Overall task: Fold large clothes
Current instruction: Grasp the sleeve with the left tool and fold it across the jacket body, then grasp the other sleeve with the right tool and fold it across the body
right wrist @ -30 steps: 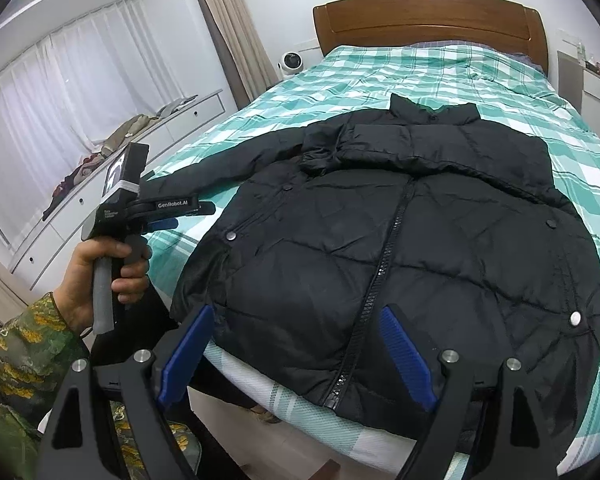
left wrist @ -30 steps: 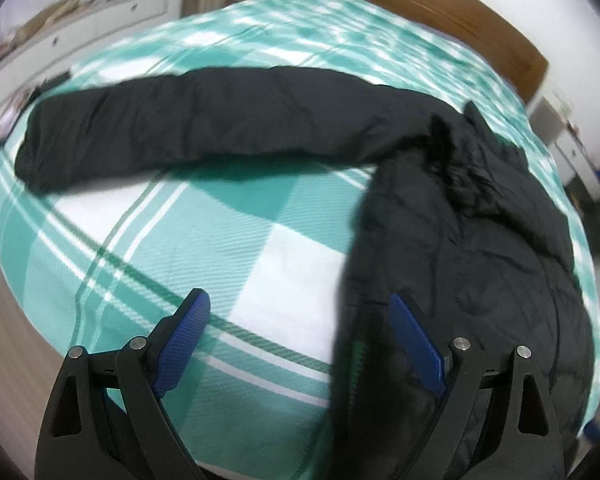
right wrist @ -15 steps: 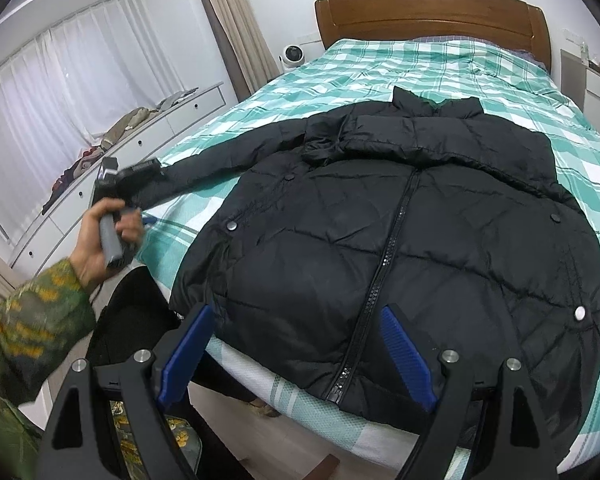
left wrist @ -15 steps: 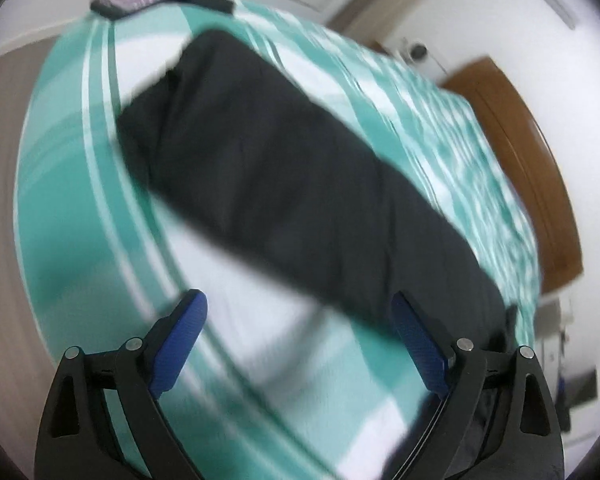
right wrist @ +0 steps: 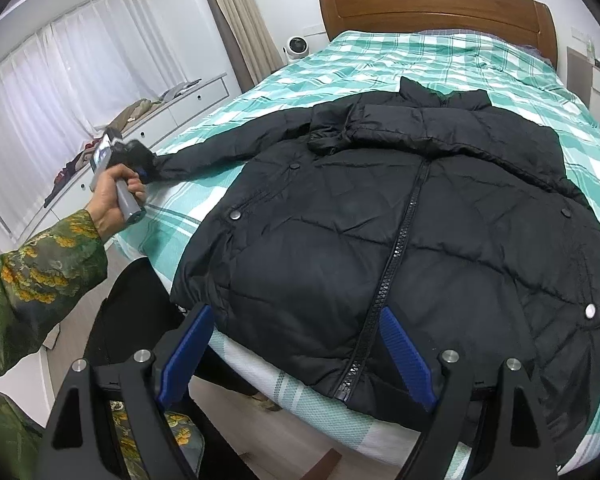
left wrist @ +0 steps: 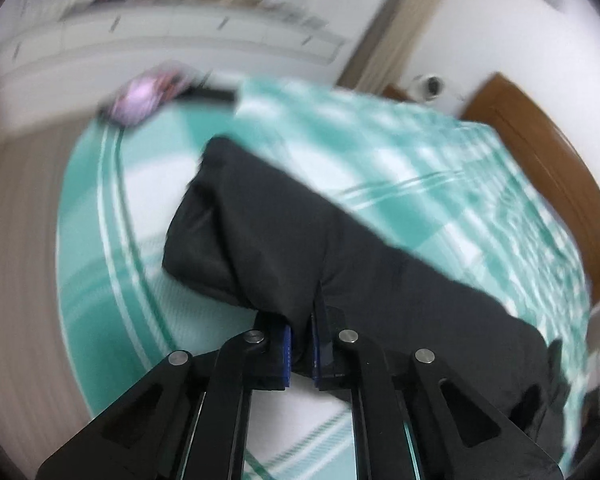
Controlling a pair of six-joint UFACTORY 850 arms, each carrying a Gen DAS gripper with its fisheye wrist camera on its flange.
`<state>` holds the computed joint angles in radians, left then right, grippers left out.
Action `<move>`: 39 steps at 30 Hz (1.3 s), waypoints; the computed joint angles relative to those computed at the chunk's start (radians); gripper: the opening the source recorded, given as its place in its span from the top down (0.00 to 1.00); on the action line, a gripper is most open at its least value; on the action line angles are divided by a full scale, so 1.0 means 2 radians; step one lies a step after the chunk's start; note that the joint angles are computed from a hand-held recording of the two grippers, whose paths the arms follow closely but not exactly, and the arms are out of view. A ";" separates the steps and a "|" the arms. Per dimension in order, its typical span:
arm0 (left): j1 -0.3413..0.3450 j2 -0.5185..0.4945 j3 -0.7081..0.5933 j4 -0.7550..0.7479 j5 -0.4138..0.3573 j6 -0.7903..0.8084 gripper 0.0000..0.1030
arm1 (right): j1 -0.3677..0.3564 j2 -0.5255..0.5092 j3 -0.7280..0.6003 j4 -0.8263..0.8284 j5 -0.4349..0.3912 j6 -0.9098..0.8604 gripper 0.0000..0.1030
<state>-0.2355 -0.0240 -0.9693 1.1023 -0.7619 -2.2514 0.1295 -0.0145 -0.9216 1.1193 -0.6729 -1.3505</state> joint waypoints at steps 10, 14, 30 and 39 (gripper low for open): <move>-0.158 -0.109 -0.199 0.184 -0.078 0.245 0.95 | -0.016 0.008 0.009 0.038 -0.005 -0.010 0.16; -0.192 -0.173 -0.261 0.173 -0.038 0.312 0.95 | -0.030 0.018 0.016 0.057 0.000 -0.018 0.16; -0.235 -0.232 -0.258 0.004 0.075 0.468 0.09 | -0.077 -0.027 -0.051 0.027 0.052 0.047 0.15; -0.226 -0.118 -0.104 0.007 0.076 0.302 0.09 | -0.029 -0.215 -0.253 -0.028 -0.027 0.178 0.15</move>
